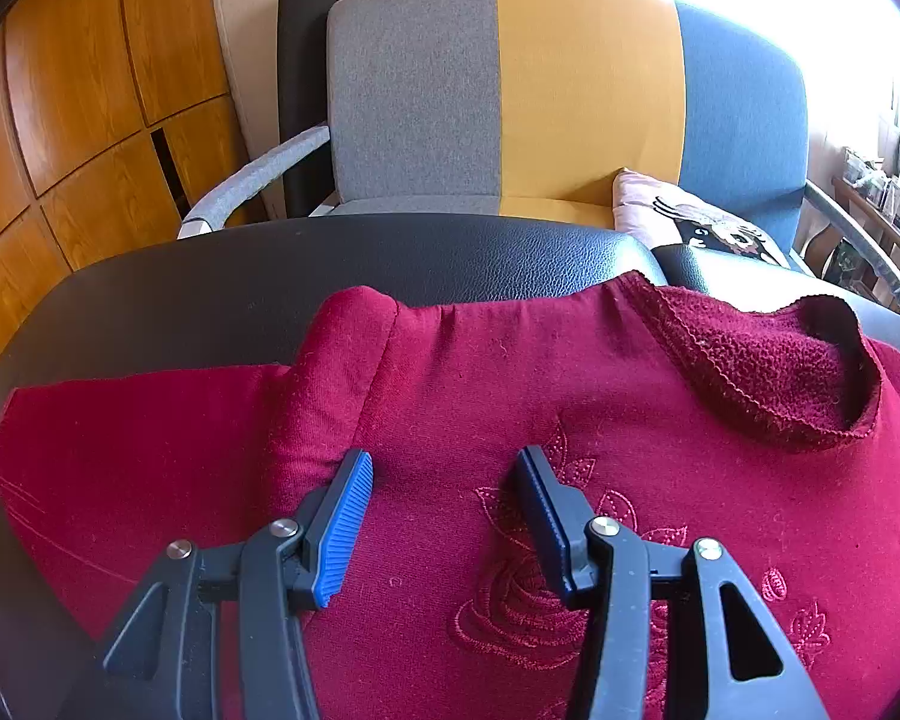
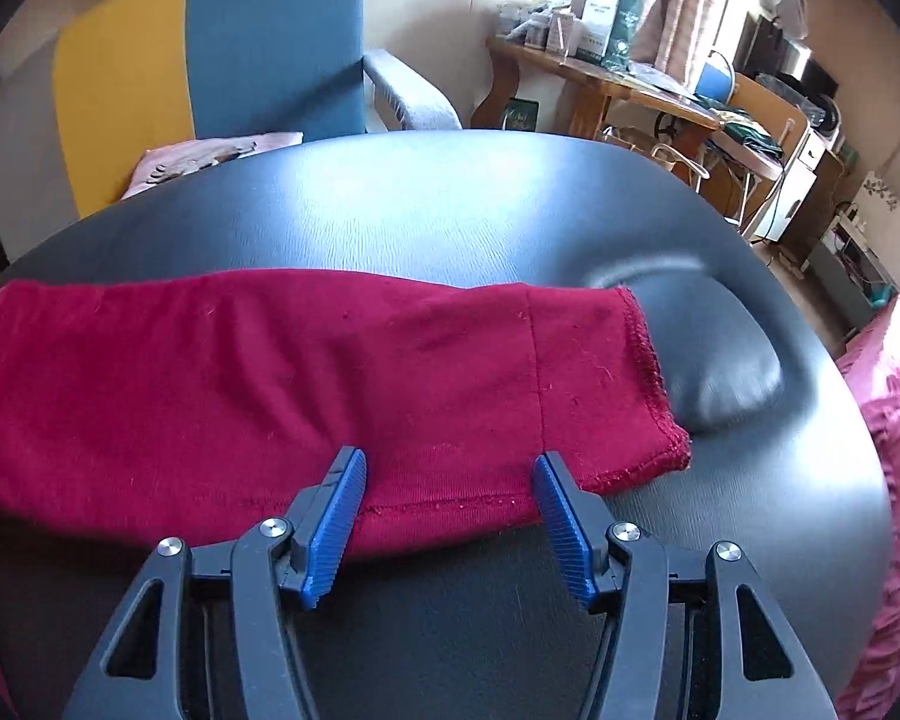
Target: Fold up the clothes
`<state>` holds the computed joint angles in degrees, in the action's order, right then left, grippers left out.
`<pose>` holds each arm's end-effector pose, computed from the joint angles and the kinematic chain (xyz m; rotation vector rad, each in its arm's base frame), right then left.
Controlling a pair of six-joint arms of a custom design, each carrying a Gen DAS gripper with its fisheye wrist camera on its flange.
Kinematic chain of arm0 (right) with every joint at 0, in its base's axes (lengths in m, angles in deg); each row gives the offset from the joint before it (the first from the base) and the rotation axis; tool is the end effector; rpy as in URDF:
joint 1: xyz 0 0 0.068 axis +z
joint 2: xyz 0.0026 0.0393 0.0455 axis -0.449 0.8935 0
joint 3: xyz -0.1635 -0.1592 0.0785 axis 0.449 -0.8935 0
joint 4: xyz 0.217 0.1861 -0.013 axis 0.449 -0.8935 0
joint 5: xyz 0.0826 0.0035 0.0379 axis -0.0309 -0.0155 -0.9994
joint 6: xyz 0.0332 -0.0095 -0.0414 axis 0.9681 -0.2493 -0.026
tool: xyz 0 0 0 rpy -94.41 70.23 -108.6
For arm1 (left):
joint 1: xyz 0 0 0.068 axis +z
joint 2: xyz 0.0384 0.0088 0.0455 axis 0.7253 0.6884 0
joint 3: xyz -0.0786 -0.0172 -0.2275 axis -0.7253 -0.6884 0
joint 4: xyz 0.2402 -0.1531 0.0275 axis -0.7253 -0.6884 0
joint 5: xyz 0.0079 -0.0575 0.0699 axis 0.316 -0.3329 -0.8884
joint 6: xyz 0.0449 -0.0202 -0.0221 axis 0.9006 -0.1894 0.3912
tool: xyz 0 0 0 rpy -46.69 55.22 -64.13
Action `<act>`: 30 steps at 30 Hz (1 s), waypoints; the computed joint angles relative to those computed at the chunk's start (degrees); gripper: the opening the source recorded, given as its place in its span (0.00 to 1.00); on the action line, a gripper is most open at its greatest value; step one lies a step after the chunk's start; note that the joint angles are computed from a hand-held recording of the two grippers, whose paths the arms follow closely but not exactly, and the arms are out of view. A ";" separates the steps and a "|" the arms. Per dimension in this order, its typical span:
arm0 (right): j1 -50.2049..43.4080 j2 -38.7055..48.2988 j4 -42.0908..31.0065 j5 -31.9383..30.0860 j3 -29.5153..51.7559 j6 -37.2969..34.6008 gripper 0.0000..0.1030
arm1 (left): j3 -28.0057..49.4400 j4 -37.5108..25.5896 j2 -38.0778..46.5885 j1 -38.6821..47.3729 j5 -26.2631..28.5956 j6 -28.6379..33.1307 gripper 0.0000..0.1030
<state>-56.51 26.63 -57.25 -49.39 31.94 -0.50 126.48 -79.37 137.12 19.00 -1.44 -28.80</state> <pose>0.1782 -0.0963 0.2056 0.1795 2.4996 -0.1716 0.2042 -0.0843 0.1922 -0.4474 2.3879 0.2652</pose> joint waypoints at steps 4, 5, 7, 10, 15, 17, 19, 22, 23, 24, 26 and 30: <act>-2.23 -1.56 0.43 -2.44 -1.86 0.96 0.59 | 0.19 -0.21 0.16 -0.20 -0.11 -0.28 0.50; -2.94 -1.13 -0.93 -3.58 -0.91 0.69 0.59 | 0.30 -0.30 0.26 -0.31 -0.19 -0.44 0.50; -8.45 -0.93 -4.98 -10.25 1.44 0.13 0.59 | -0.08 -0.24 -0.36 0.06 0.01 0.11 0.50; -24.31 -0.17 -11.21 -25.69 4.00 -0.70 0.66 | -0.17 -0.10 -0.37 0.09 0.09 0.09 0.50; -36.78 6.38 -15.74 -32.96 5.02 -5.08 0.66 | -0.22 -0.04 -0.53 0.16 0.24 0.05 0.50; -36.41 5.10 -12.34 -32.49 3.04 -3.11 0.66 | -0.31 0.05 -0.63 0.25 0.35 0.11 0.50; -33.26 3.15 -8.32 -29.97 1.51 1.15 0.69 | -0.12 0.00 -0.33 0.04 0.21 -0.17 0.50; -27.42 0.62 -2.12 -25.70 -0.96 7.44 0.85 | -0.10 0.10 -0.26 0.05 0.25 -0.21 0.50; -24.62 0.77 0.28 -23.31 -1.20 9.60 0.89 | -0.09 0.14 -0.24 0.05 0.27 -0.25 0.50; -21.92 1.58 2.01 -20.59 -0.91 11.40 0.91 | -0.10 0.18 -0.23 0.04 0.28 -0.26 0.50; -17.01 4.35 4.68 -15.22 0.44 14.15 0.94 | -0.28 0.39 -0.44 0.20 0.48 -0.13 0.50; -11.60 9.27 7.91 -8.47 2.72 15.93 0.91 | -0.65 0.80 -0.90 0.63 0.93 0.23 0.50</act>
<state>-68.12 35.90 -49.34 -57.85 34.66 15.43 125.83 -78.57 136.21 19.62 -0.51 -28.56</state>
